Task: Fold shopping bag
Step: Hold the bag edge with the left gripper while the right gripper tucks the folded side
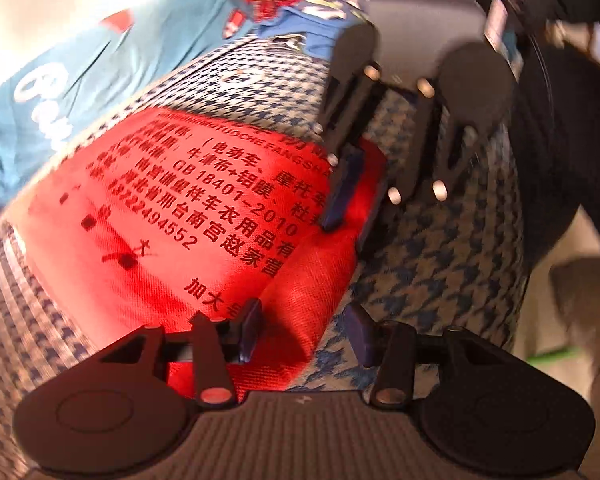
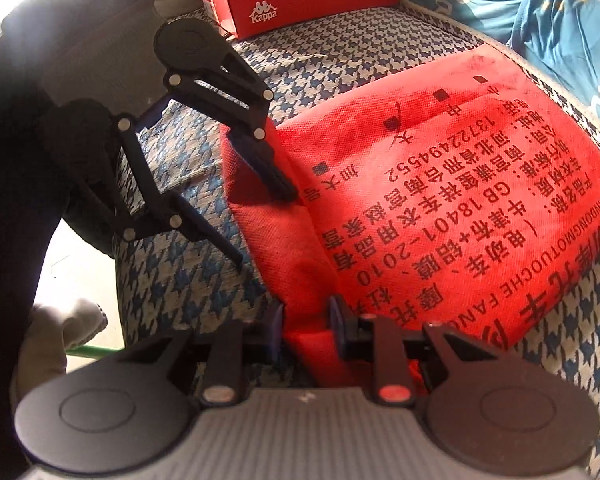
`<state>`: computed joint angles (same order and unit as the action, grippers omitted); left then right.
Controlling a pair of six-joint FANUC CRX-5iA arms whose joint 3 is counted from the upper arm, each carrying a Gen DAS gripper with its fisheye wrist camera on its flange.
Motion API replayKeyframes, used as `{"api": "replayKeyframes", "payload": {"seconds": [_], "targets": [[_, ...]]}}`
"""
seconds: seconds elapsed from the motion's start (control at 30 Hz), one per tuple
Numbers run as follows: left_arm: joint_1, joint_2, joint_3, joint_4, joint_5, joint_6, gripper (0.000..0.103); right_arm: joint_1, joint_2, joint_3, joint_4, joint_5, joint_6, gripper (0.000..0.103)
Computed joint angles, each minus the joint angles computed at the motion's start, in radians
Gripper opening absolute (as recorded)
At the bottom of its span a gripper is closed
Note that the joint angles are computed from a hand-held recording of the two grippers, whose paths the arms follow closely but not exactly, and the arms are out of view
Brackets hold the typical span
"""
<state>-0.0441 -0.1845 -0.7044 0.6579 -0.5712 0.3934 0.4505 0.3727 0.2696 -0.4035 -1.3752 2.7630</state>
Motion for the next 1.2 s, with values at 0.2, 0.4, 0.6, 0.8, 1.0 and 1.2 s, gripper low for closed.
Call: {"api": "replayKeyframes", "payload": {"seconds": [0.2, 0.4, 0.6, 0.8, 1.0, 1.2], "targets": [[0.008, -0.001, 0.001, -0.003, -0.014, -0.072, 0.043, -0.005, 0.02, 0.027, -0.006, -0.026, -0.015, 0.023], [0.003, 0.02, 0.029, -0.06, -0.011, 0.021, 0.034, -0.001, -0.003, -0.006, -0.002, 0.011, 0.01, 0.023], [-0.01, 0.017, 0.033, -0.111, 0.015, 0.217, 0.034, 0.012, -0.079, -0.111, 0.006, 0.131, 0.046, 0.024], [-0.024, 0.012, 0.034, -0.156, 0.036, 0.309, 0.034, 0.025, -0.161, -0.229, 0.005, 0.26, 0.064, 0.034], [-0.039, 0.014, 0.044, -0.21, 0.049, 0.381, 0.034, 0.049, -0.222, -0.323, 0.013, 0.368, 0.018, 0.052], [-0.048, 0.02, 0.056, -0.249, 0.054, 0.44, 0.034, 0.066, -0.238, -0.337, 0.022, 0.333, 0.023, 0.103]]}}
